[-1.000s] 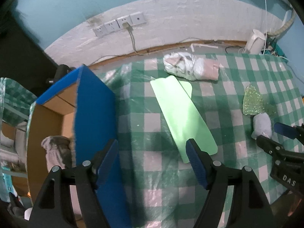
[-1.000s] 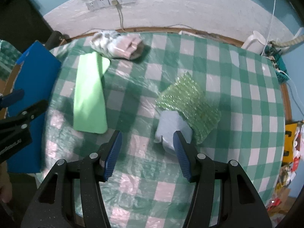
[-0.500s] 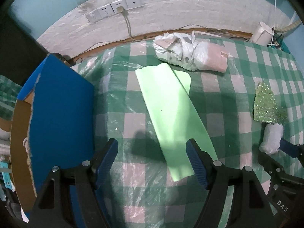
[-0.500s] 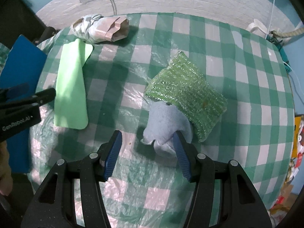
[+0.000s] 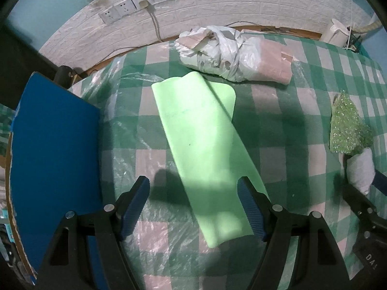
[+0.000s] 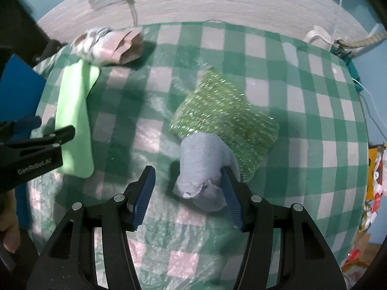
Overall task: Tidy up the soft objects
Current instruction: 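Close the left tool on the light-green cloth while the right tool grasps the light-blue sock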
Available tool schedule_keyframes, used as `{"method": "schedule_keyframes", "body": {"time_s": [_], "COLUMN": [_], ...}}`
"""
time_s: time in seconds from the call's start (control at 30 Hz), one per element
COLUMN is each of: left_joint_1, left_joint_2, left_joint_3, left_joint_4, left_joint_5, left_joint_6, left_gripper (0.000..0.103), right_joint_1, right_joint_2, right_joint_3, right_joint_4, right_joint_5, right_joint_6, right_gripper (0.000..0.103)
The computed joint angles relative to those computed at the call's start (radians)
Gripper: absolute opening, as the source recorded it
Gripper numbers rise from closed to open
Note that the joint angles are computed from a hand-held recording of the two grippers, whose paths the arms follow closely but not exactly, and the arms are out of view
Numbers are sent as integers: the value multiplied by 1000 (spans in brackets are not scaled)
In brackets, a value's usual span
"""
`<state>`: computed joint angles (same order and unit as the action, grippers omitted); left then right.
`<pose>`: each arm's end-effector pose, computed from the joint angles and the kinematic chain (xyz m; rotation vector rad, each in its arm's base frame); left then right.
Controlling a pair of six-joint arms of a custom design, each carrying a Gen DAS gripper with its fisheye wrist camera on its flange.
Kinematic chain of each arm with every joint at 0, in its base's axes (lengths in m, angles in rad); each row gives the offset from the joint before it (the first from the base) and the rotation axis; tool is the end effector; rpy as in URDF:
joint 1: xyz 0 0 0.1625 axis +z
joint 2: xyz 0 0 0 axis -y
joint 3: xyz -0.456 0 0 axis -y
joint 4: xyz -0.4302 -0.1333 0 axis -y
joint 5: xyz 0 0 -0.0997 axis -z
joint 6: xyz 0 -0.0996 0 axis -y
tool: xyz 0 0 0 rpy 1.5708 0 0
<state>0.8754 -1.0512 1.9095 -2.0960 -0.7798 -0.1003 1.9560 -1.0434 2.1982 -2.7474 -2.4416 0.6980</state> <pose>-0.2142 -0.5753 0.1340 0.8258 2.1441 -0.0155 0.2425 -0.4460 0.1011 -0.3764 -2.3110 0.5833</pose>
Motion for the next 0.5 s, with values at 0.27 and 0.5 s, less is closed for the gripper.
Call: {"method": "schedule_keyframes", "body": {"time_s": [0.27,0.5], "left_joint_1": [5,1], "left_joint_2": [32,37], "left_joint_3": [-20,-8], "left_joint_4": [5,-32], "left_joint_5": [5,9], "left_joint_6": [-10,1], "left_gripper": [81,84], "right_joint_1": [-31,-57], "right_joint_2": [-7,0], "right_joint_3": [5,3], "right_joint_4": [28,36], "right_joint_5": [-26,-38], "right_joint_6": [25,26], "right_gripper": [62,62]}}
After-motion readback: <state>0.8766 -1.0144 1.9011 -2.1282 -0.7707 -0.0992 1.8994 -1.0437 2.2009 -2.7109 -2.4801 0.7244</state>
